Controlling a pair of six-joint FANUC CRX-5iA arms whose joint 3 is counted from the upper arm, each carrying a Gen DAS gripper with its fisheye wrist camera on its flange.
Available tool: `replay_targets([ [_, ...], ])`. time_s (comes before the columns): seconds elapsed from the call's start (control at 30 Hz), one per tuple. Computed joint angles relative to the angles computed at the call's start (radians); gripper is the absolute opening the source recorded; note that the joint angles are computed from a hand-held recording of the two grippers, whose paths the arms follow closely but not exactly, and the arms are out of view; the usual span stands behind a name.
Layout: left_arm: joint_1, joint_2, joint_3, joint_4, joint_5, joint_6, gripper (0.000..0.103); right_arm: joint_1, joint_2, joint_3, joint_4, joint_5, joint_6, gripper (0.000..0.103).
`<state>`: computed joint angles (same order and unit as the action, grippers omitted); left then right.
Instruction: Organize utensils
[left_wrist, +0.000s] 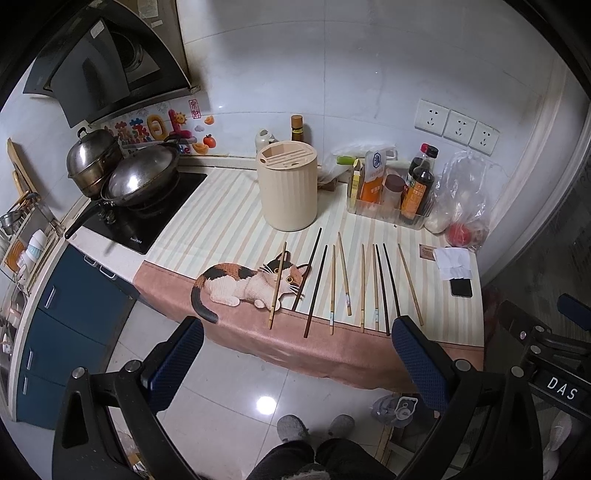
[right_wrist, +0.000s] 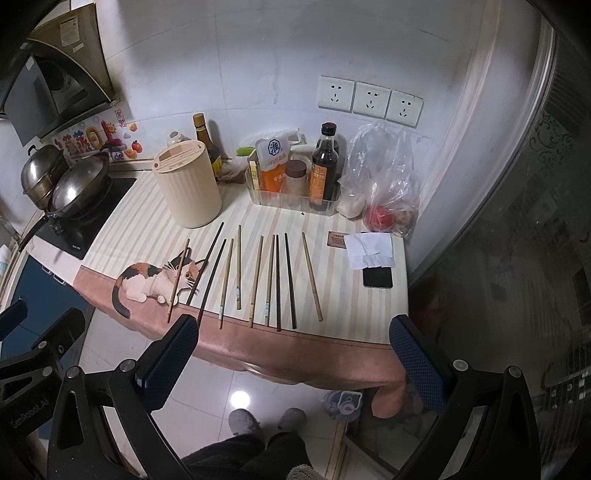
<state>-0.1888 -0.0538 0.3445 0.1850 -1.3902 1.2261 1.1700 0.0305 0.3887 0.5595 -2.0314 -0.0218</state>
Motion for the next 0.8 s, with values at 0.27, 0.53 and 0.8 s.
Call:
replay_targets([
  [0.27, -0.003, 0.003, 0.006, -0.003, -0.004, 0.003, 0.103, -0.005, -0.005, -0.003, 0.008, -0.001, 0.008, 0.103],
  [0.53, -0.012, 0.012, 0.024, -0.008, -0.012, 0.013, 0.103, -0.009, -0.005, 0.0, 0.014, -0.005, 0.011, 0.103],
  [0.8, -0.029, 0.034, 0.055, -0.018, -0.022, 0.028, 0.103, -0.01, -0.006, -0.003, 0.013, -0.007, 0.014, 0.103],
])
